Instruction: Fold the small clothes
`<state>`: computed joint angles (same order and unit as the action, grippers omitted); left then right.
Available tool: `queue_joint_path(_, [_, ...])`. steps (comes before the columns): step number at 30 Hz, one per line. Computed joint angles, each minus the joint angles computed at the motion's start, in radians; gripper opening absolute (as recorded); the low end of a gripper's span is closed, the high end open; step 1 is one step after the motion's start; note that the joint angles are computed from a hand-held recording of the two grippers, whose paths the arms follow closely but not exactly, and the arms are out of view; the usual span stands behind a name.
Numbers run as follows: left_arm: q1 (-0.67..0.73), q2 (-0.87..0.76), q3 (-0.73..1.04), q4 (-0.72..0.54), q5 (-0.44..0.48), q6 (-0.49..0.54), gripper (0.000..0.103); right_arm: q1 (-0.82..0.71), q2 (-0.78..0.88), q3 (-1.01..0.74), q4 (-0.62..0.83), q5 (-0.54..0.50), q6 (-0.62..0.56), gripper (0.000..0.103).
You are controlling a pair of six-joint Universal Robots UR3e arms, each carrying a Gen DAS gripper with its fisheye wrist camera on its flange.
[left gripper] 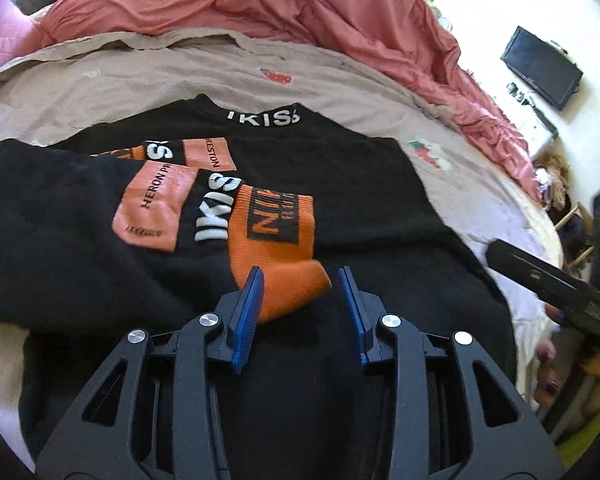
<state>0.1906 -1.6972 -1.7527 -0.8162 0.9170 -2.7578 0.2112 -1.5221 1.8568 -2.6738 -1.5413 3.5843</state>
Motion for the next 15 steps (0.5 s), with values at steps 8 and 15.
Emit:
queue_joint_path(8, [0.104, 0.173, -0.167, 0.193, 0.165, -0.041, 0.032, 0.088, 0.256, -0.279, 0.048, 0.091, -0.011, 0.098])
queue_joint_path(15, [0.238, 0.192, -0.185, 0.17, 0.133, -0.065, 0.035, 0.132, 0.53, -0.592, 0.15, 0.192, 0.07, 0.08])
